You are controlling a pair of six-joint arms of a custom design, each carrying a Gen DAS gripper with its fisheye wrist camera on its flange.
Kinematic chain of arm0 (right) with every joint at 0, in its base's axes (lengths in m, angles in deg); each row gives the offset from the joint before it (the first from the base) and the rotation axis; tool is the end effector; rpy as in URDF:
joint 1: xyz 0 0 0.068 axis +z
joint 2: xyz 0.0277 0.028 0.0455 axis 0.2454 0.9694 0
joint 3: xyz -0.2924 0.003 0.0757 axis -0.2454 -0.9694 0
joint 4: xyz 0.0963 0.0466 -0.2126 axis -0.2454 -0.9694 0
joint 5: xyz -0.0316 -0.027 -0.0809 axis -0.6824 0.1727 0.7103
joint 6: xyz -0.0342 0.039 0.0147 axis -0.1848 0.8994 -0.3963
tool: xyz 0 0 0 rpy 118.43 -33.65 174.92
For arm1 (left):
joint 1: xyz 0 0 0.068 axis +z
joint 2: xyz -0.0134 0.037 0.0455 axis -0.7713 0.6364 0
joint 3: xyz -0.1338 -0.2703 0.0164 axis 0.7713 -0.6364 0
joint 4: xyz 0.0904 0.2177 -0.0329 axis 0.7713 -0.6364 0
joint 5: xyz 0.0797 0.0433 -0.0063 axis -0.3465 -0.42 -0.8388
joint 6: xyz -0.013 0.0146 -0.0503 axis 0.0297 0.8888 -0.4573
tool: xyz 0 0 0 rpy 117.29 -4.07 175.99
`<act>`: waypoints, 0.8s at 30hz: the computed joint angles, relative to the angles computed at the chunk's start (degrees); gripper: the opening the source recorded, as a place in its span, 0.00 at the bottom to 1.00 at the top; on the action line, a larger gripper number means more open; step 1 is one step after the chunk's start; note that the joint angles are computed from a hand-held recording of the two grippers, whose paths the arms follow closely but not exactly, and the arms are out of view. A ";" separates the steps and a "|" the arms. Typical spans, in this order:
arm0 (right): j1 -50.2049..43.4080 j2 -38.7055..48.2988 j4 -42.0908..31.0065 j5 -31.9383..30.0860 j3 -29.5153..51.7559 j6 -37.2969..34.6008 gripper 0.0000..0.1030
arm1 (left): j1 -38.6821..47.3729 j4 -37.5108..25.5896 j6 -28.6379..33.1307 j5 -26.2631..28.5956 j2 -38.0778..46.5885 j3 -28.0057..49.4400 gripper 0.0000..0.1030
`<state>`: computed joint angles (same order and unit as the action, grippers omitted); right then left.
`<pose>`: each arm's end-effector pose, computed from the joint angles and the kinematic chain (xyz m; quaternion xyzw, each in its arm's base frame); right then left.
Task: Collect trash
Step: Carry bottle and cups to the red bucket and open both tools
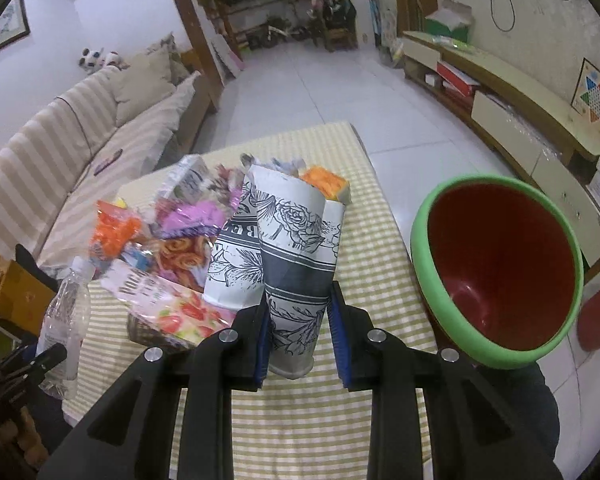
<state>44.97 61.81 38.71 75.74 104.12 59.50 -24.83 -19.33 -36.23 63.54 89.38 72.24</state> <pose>0.1944 0.1015 0.2105 0.1766 0.9220 0.0580 0.3397 0.2564 0.1029 0.2115 0.1567 0.9371 -0.1281 0.2844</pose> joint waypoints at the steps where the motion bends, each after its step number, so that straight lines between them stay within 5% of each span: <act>1: 0.05 -0.47 -0.16 0.17 0.06 -0.04 0.24 | 0.13 -0.50 -0.49 0.49 -0.67 0.56 0.48; 14: -7.27 -12.59 -2.98 -1.22 -2.72 -3.10 0.24 | -10.89 -2.70 -8.48 3.22 -6.98 4.09 0.48; 24: -30.99 -22.95 -4.57 -12.10 -8.57 -14.03 0.24 | -30.37 2.53 -19.38 -0.10 -7.43 5.10 0.48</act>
